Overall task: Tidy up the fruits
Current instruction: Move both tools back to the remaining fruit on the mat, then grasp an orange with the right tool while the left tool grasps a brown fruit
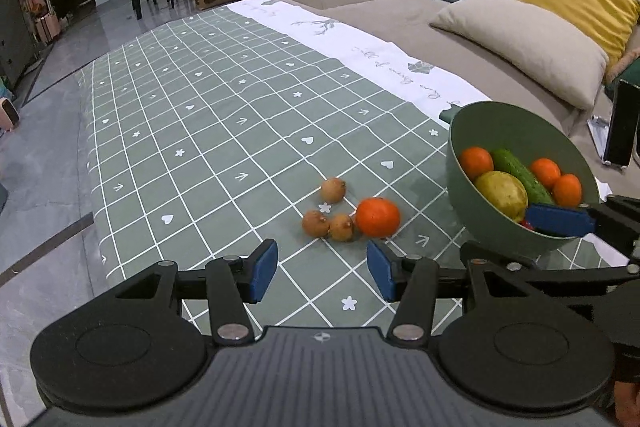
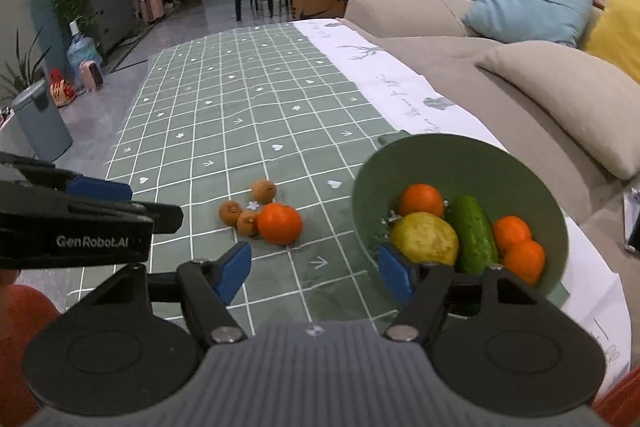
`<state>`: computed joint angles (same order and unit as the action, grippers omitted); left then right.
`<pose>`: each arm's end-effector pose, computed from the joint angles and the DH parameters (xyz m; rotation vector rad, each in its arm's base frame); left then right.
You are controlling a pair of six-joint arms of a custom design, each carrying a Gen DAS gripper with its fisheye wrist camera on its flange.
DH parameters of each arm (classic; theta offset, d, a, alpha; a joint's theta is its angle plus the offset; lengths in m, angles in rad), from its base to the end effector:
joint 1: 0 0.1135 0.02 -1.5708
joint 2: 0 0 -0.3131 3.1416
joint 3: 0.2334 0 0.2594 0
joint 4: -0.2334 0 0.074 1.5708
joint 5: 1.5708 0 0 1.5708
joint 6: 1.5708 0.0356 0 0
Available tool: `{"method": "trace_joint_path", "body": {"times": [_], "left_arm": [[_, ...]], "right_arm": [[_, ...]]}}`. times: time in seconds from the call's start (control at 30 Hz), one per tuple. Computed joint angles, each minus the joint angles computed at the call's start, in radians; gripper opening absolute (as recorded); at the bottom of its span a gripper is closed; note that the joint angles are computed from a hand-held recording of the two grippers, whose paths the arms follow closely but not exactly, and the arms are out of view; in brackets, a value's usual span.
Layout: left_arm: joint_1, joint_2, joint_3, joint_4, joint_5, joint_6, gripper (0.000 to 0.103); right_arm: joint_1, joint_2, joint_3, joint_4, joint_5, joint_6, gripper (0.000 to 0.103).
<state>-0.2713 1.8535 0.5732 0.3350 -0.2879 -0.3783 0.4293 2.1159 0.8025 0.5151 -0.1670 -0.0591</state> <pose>0.2921 -0.0708 0.1019 -0.2467 2.4506 0.0841 0.3437 0.1639 0.0743 -0.6556 2.2952 0.3748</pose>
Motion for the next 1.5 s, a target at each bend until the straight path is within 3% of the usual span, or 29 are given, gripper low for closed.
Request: {"method": "trace_joint_path", "body": {"times": [0.17,0.5,0.93,1.17,1.5], "left_arm": [[0.042,0.034,-0.002,0.034,0.061,0.006,0.061],[0.134,0.150,0.072,0.060,0.146,0.077,0.055],[0.219,0.346,0.290,-0.064,0.265,0.232,0.034],[0.228,0.385,0.350,-0.093,0.288,0.306,0.033],[0.248,0.432,0.415,-0.156,0.319,0.304,0.030]], "right_arm": [[0.020,0.045,0.053,-0.030,0.003,-0.027,0.047],[0.063,0.160,0.224,-0.122,-0.004,-0.163,0.040],[0.088,0.303,0.453,-0.286,0.006,-0.351,0.040],[0.083,0.326,0.490,-0.301,-0.003,-0.410,0.040],[0.096,0.351,0.523,-0.357,-0.012,-0.458,0.040]]}}
